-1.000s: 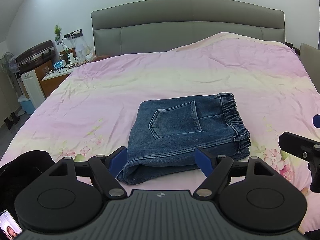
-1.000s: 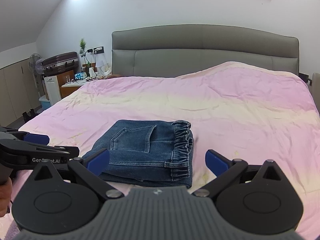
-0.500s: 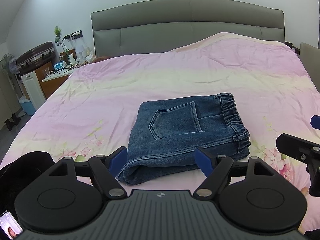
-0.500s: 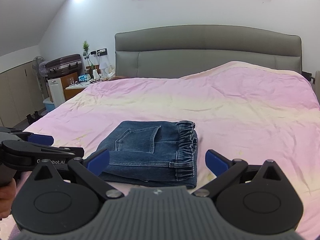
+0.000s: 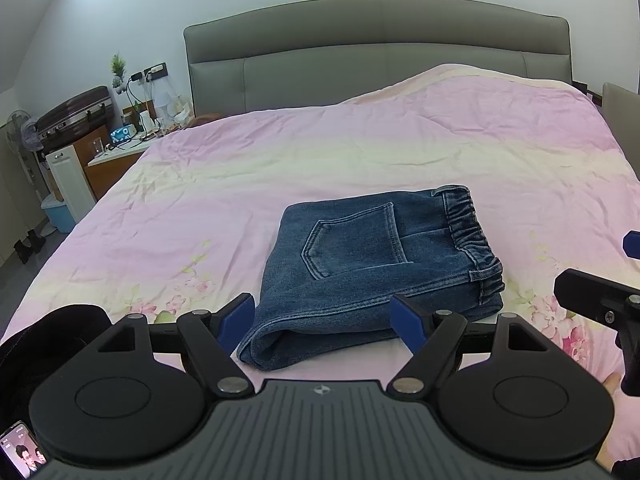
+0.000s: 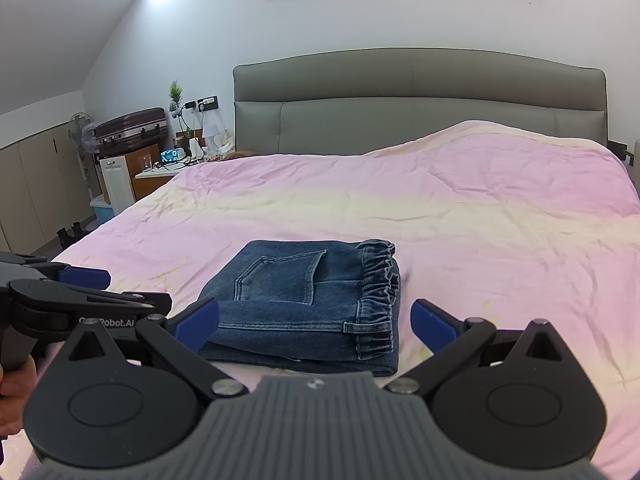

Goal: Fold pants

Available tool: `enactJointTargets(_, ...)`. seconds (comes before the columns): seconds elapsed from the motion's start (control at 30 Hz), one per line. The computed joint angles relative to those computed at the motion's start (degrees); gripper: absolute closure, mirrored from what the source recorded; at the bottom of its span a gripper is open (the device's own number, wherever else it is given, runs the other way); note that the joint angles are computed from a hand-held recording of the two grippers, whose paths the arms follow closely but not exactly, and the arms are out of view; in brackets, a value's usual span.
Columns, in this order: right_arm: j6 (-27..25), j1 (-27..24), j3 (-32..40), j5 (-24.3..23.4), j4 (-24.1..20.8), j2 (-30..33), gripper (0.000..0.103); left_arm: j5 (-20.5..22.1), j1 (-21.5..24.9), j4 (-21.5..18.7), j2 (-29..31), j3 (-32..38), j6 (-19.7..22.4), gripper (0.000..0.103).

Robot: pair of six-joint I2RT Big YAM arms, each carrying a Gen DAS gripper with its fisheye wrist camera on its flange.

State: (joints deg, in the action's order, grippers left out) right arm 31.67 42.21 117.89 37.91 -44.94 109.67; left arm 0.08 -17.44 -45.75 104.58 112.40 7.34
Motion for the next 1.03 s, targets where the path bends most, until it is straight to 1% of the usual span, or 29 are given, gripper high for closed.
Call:
enactJointTargets(0.33, -0.05, -0.10, -0.65, -0.30, 0.81, -0.30, 0.005, 0.44, 0.16, 0.08, -0.26, -0.20, 0.37, 0.014)
enactJointTargets(0.57, -0.02, -0.06, -0.67, -0.38, 0.83, -0.32, 0.005, -0.02, 0.20, 0.05, -0.24, 0.11, 1.04, 0.014)
enactJointTargets(0.67, -0.04, 0.04, -0.65, -0.32, 0.79, -0.34, 0.005, 0.10, 0.23, 0.64, -0.55, -0.27, 1.46, 0.019)
enactJointTargets(0.77, -0.10, 0.09, -0.73, -0.30, 0.82, -0.40, 0.005, 0.19, 0.35, 1.35, -0.90, -0.61, 1.47, 0.020)
enactJointTargets(1.03, 0.01, 0.19, -0.81, -0.33, 0.65, -0.57, 0.005, 0.54, 0.75, 1.25, -0.56, 0.19, 1.65, 0.020)
